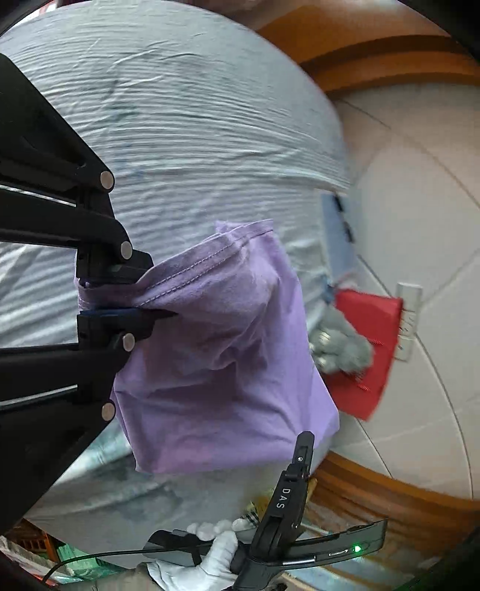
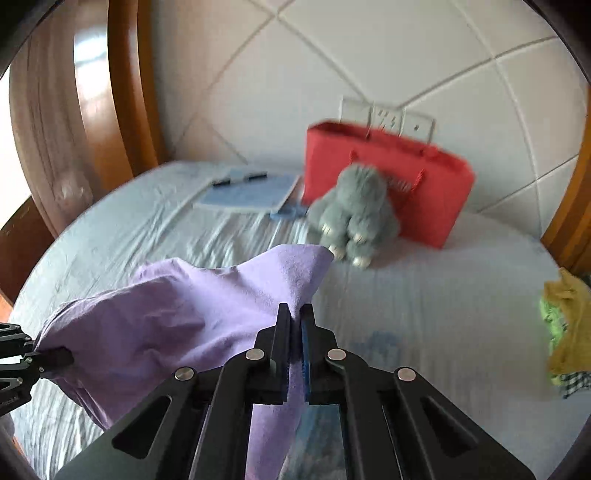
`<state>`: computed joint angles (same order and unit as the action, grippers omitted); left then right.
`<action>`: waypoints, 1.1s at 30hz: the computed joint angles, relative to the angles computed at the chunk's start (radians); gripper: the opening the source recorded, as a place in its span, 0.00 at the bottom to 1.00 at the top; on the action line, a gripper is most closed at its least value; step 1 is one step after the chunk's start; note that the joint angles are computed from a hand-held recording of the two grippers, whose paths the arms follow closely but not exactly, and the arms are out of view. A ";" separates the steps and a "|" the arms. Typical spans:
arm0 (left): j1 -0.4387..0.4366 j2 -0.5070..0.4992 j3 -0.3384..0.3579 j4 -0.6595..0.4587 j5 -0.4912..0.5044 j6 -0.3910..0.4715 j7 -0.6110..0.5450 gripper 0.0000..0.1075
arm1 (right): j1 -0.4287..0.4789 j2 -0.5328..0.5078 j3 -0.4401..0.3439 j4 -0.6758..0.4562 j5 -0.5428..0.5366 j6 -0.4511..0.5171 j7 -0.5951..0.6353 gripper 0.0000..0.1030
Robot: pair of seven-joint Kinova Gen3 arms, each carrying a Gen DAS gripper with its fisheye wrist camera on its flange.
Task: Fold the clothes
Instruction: 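Lift the folded shirt with both grippers and carry it toward the clothes pile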
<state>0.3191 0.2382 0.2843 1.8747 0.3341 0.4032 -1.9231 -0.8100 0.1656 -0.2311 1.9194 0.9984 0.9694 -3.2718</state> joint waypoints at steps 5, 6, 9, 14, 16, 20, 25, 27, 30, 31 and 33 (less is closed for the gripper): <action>0.029 -0.019 0.023 -0.031 0.008 0.004 -0.021 0.07 | -0.031 -0.079 -0.043 0.008 -0.003 0.157 -0.019 0.04; 0.039 -0.017 0.027 -0.040 0.007 0.003 -0.022 0.07 | -0.033 -0.093 -0.055 0.009 -0.010 0.190 -0.021 0.04; 0.075 -0.003 0.040 -0.076 0.002 0.010 -0.022 0.07 | -0.039 -0.132 -0.095 0.013 -0.045 0.299 -0.020 0.04; 0.196 0.039 0.026 -0.155 -0.081 0.031 0.076 0.07 | -0.020 -0.225 -0.151 0.063 -0.117 0.414 -0.030 0.04; 0.241 0.061 0.037 -0.193 -0.145 0.044 0.158 0.07 | 0.003 -0.280 -0.170 0.100 -0.150 0.430 -0.021 0.04; 0.415 0.112 -0.030 -0.285 -0.265 0.063 0.320 0.07 | 0.063 -0.415 -0.188 0.186 -0.201 0.430 0.034 0.04; 0.646 0.199 -0.151 -0.443 -0.365 0.108 0.524 0.07 | 0.098 -0.638 -0.098 0.291 -0.224 0.377 0.237 0.04; 0.739 0.243 -0.214 -0.531 -0.397 0.147 0.605 0.07 | 0.029 -0.727 -0.006 0.316 -0.205 0.393 0.318 0.04; 0.820 0.316 -0.241 -0.670 -0.468 0.210 0.727 0.07 | -0.050 -0.835 0.095 0.319 -0.179 0.457 0.440 0.04; 0.828 0.341 -0.223 -0.716 -0.506 0.230 0.768 0.07 | -0.054 -0.864 0.117 0.314 -0.172 0.471 0.481 0.04; 0.820 0.390 -0.163 -0.809 -0.571 0.273 0.811 0.07 | -0.055 -0.919 0.158 0.303 -0.157 0.494 0.562 0.04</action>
